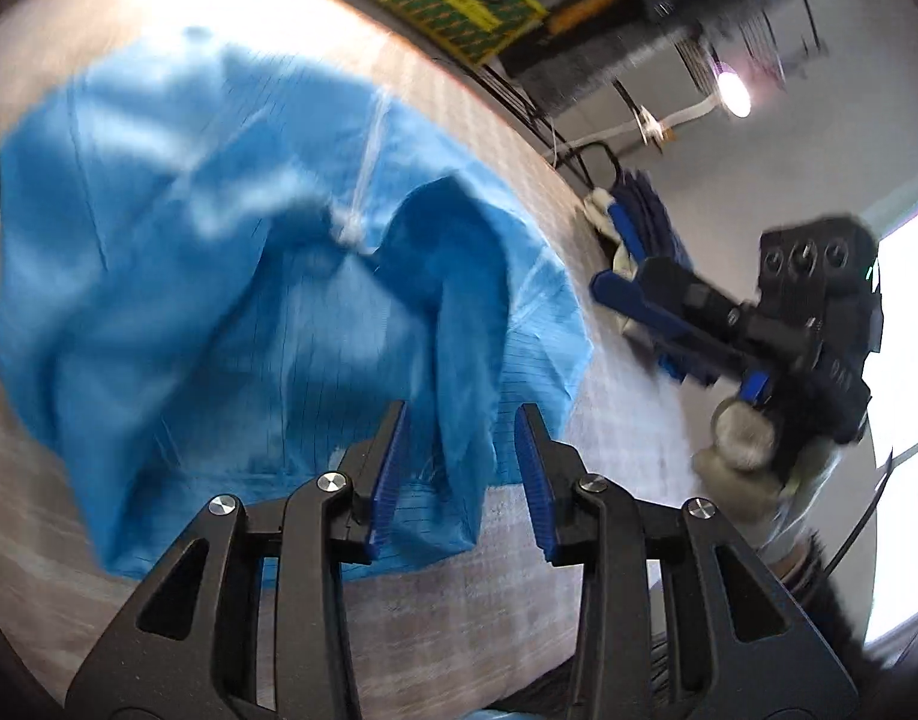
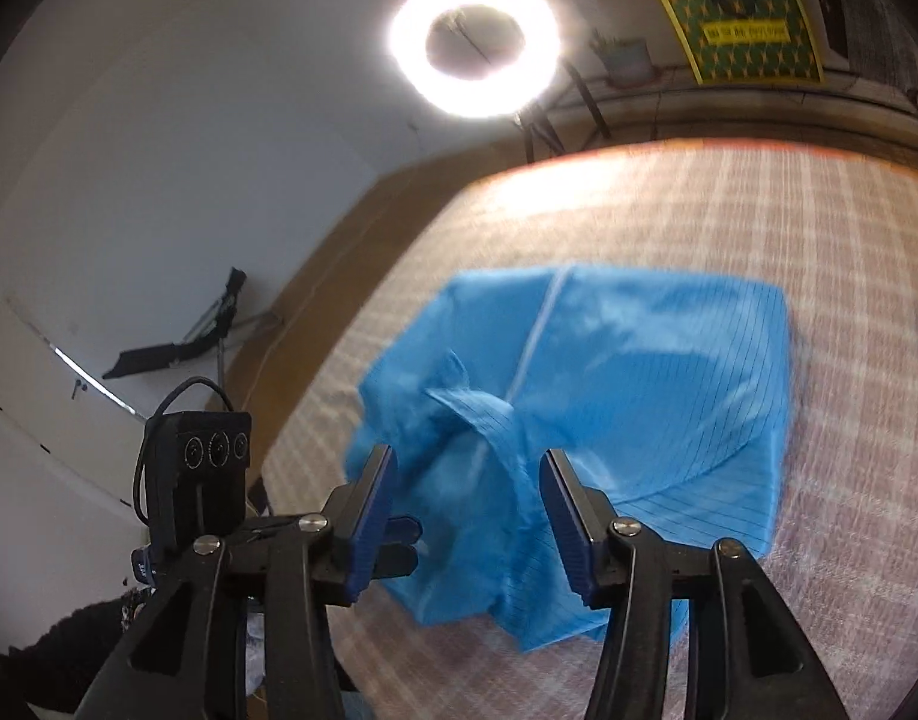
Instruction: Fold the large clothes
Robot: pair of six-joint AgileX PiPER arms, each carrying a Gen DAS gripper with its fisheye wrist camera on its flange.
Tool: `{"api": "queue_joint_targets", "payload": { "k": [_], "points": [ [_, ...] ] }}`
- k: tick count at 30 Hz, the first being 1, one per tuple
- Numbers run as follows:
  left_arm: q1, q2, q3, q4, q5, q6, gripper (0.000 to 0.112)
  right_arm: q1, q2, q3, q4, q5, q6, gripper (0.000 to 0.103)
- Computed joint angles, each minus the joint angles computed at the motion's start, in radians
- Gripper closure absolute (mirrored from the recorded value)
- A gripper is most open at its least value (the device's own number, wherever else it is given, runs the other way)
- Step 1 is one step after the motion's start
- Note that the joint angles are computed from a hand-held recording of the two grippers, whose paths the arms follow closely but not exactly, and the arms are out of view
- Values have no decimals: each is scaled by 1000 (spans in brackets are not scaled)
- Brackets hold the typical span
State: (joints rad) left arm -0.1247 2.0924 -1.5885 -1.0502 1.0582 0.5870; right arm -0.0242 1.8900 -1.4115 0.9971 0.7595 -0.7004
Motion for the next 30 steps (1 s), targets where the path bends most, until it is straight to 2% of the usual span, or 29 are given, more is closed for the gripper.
{"api": "queue_joint_targets", "payload": {
  "k": [4,8,9,10,11,12,14,15,16,18,20,21,23,25,27,30],
  "points": [
    [15,12,70,-144,-23,52,77,26,98,-98,-57,18,35,51],
    [-13,16,85,-156,-54,85,77,49,193,-207,-135,21,120,67],
    [-22,21,84,-157,-60,90,85,44,221,-232,-121,32,120,75],
    [-26,25,80,-152,-59,88,107,37,237,-242,-95,42,105,82],
    [-33,27,80,-149,-63,93,112,26,255,-253,-55,65,78,94],
    [-37,17,94,-150,-82,110,111,13,265,-251,-3,83,44,101],
    [-39,-16,139,-164,-109,153,112,-32,281,-226,133,158,-16,103],
    [-39,-29,153,-168,-116,162,112,-63,293,-217,196,213,-28,103],
    [-41,-41,164,-161,-126,169,112,-80,295,-204,219,232,-27,103],
    [-55,-68,179,-139,-156,185,112,-79,253,-163,169,178,-40,102],
    [-69,-84,189,-122,-187,195,112,-69,216,-145,130,160,-66,94],
    [-76,-89,190,-110,-198,192,112,-56,200,-146,91,143,-48,77],
    [-84,-93,194,-100,-213,189,112,-16,161,-140,9,71,-17,55],
    [-91,-95,193,-99,-220,185,112,20,160,-179,-75,51,35,54],
    [-105,-107,203,-86,-243,190,112,50,187,-245,-138,65,97,54],
    [-125,-128,223,-75,-269,219,112,97,251,-368,-321,93,270,54]
  ]
}}
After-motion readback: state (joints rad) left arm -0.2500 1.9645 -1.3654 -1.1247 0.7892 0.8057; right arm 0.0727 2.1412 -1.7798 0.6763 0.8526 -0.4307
